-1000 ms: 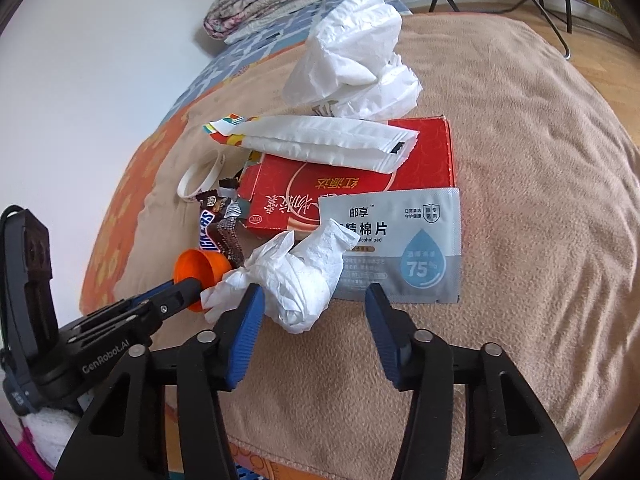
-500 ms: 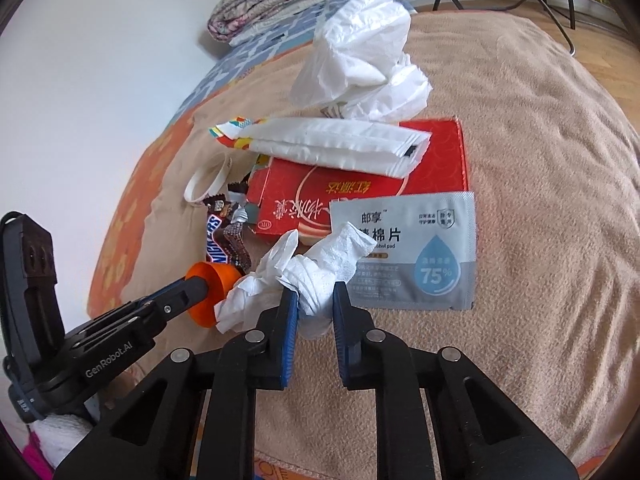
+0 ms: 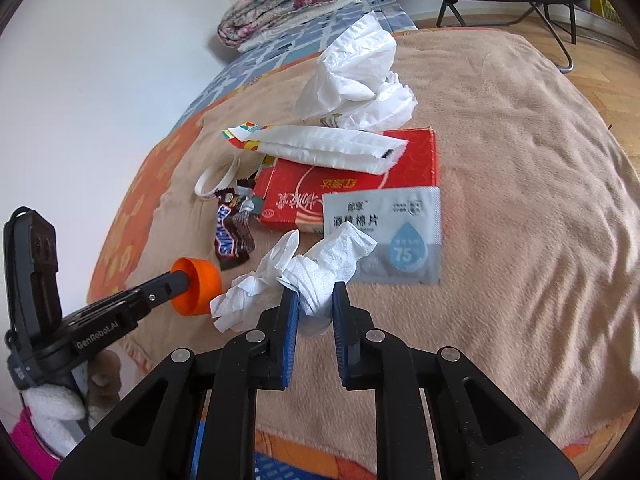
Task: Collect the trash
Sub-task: 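Carry the orange cup and tissue with both tools over the blue basket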
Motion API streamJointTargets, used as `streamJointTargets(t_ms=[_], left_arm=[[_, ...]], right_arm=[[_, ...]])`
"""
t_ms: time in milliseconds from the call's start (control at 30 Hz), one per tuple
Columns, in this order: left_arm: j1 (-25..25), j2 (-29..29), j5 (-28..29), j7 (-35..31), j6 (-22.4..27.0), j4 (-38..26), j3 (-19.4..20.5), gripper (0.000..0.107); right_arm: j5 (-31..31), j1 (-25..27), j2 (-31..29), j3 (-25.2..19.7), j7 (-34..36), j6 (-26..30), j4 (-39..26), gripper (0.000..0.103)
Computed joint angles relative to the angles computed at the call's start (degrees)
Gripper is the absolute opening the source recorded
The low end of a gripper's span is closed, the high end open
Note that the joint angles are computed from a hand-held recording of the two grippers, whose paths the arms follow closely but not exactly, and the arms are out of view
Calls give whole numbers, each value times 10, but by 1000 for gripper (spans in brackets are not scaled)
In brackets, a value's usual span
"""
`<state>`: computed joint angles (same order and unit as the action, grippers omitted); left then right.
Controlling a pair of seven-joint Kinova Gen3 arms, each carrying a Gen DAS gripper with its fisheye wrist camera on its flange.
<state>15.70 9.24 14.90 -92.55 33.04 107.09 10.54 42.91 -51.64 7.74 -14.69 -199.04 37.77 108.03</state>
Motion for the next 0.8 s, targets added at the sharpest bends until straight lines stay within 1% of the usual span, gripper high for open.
streamJointTargets(t_ms=[233, 333, 467, 533, 667, 800], left_arm=[[-11, -42, 38, -44, 11, 40, 1, 5], [-7, -65, 49, -65, 13, 60, 0, 5], [8, -96, 29, -63, 6, 91, -1, 5], [13, -108, 26, -61, 6, 103, -3, 5], [23, -131, 13, -51, 3, 128, -2, 5], [35, -146, -2, -42, -4, 154, 3, 5]], right_arm=[[1, -26, -9, -23, -8, 26, 0, 14], [5, -46, -5, -37, 3, 59, -15, 14], [16, -81, 5, -50, 17, 112, -37, 14], [18, -97, 9, -54, 20, 128, -43, 14], [22, -124, 16, -57, 11, 150, -50, 14], [24, -144, 19, -60, -11, 152, -46, 14]])
